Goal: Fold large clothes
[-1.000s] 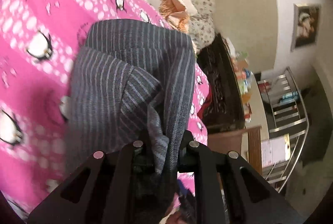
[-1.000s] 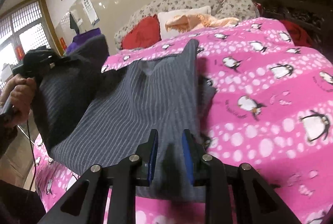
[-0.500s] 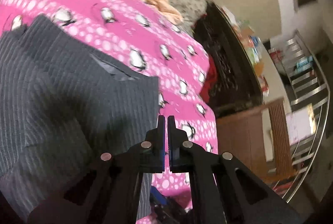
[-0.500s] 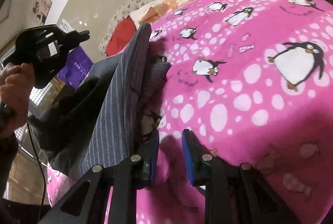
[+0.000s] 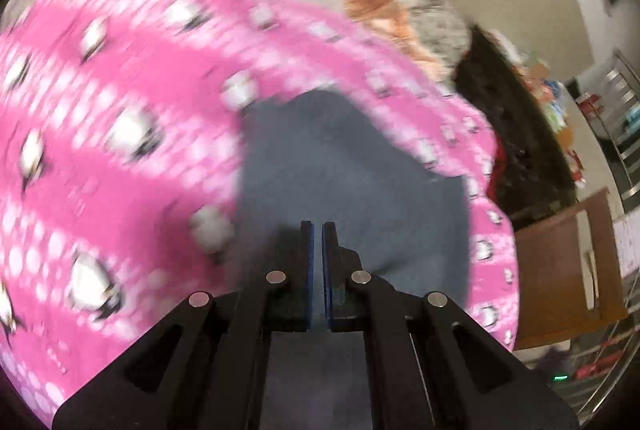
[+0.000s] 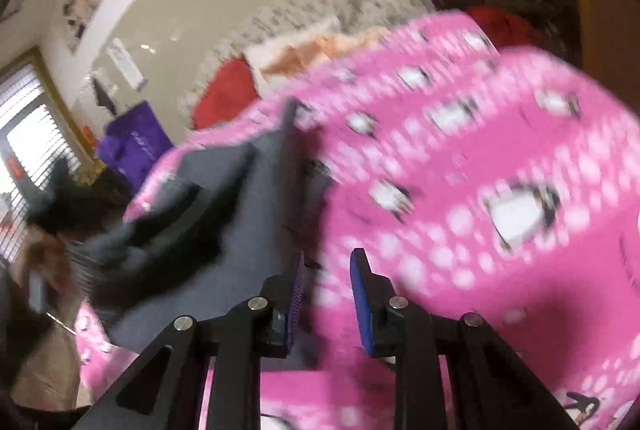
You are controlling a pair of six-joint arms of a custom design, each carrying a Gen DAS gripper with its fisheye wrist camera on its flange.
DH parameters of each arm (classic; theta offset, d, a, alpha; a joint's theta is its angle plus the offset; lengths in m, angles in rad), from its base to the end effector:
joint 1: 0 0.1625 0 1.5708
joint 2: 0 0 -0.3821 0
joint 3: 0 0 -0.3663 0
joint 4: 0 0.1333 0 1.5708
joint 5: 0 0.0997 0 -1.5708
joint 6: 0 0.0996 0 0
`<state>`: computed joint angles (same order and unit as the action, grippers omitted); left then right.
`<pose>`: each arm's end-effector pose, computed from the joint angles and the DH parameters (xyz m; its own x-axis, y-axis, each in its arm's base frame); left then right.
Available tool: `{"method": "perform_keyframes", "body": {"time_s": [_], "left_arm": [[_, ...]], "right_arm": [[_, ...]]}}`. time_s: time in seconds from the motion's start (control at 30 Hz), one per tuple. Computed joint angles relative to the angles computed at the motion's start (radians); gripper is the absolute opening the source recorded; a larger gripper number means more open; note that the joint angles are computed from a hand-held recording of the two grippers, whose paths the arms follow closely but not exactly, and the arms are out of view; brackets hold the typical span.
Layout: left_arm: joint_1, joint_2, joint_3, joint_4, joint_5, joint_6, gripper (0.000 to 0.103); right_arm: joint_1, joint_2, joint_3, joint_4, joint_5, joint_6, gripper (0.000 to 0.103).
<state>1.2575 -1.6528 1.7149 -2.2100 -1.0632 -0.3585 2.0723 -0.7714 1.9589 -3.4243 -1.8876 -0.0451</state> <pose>0.0295 -0.4987 0.5020 -0.9457 -0.2638 -0.1900 -0.0785 0.7525 -0.6538 0.3530 -0.4312 0.0763 -0.9078 -0.3188 0.2726 -0.4194 0.6758 -0.6062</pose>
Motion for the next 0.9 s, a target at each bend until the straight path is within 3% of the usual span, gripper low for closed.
{"method": "perform_keyframes", "body": {"time_s": [0.07,0.13,0.17,0.27,0.37,0.5,0.6,0.67,0.7,0.73,0.77,0.87,0.9], "left_arm": [[0.044,-0.043,0.06,-0.01,-0.048,-0.019,0.001],[0.065,-0.106,0.142,-0.048,-0.096,-0.042,0.001],[0.061,-0.136,0.182,-0.072,-0.11,-0.037,0.001],[0.021,-0.255,0.325,-0.152,-0.107,-0.03,0.001],[-0.029,-0.327,0.416,-0.189,-0.112,0.001,0.001],[-0.032,-0.327,0.455,-0.201,-0.168,0.078,0.001],[-0.013,-0.304,0.463,-0.239,-0.206,0.095,0.001],[0.001,-0.292,0.462,-0.257,-0.234,0.107,0.001],[0.003,-0.289,0.465,-0.262,-0.241,0.116,0.001],[0.004,-0.289,0.467,-0.264,-0.241,0.122,0.001],[0.001,-0.293,0.472,-0.266,-0.24,0.123,0.001],[0.002,-0.289,0.476,-0.273,-0.247,0.125,0.001],[0.005,-0.279,0.473,-0.28,-0.251,0.129,0.001]], "right_arm": [[0.036,0.017,-0.044,0.019,0.02,-0.005,0.046],[0.058,0.056,-0.107,0.053,0.066,0.015,0.094],[0.065,0.086,-0.145,0.066,0.093,0.03,0.096],[0.064,0.176,-0.266,0.143,0.158,0.099,0.096],[0.039,0.272,-0.407,0.267,0.237,0.229,0.096],[0.001,0.358,-0.545,0.395,0.31,0.365,0.096],[-0.028,0.394,-0.606,0.426,0.466,0.384,0.096],[-0.016,0.408,-0.661,0.538,0.42,0.353,0.096],[-0.001,0.419,-0.698,0.608,0.357,0.327,0.09],[0.023,0.435,-0.743,0.691,0.264,0.288,0.071],[0.039,0.443,-0.765,0.731,0.212,0.265,0.068],[0.075,0.458,-0.779,0.771,0.174,0.152,0.062],[0.089,0.47,-0.794,0.768,0.138,0.116,0.049]]}}
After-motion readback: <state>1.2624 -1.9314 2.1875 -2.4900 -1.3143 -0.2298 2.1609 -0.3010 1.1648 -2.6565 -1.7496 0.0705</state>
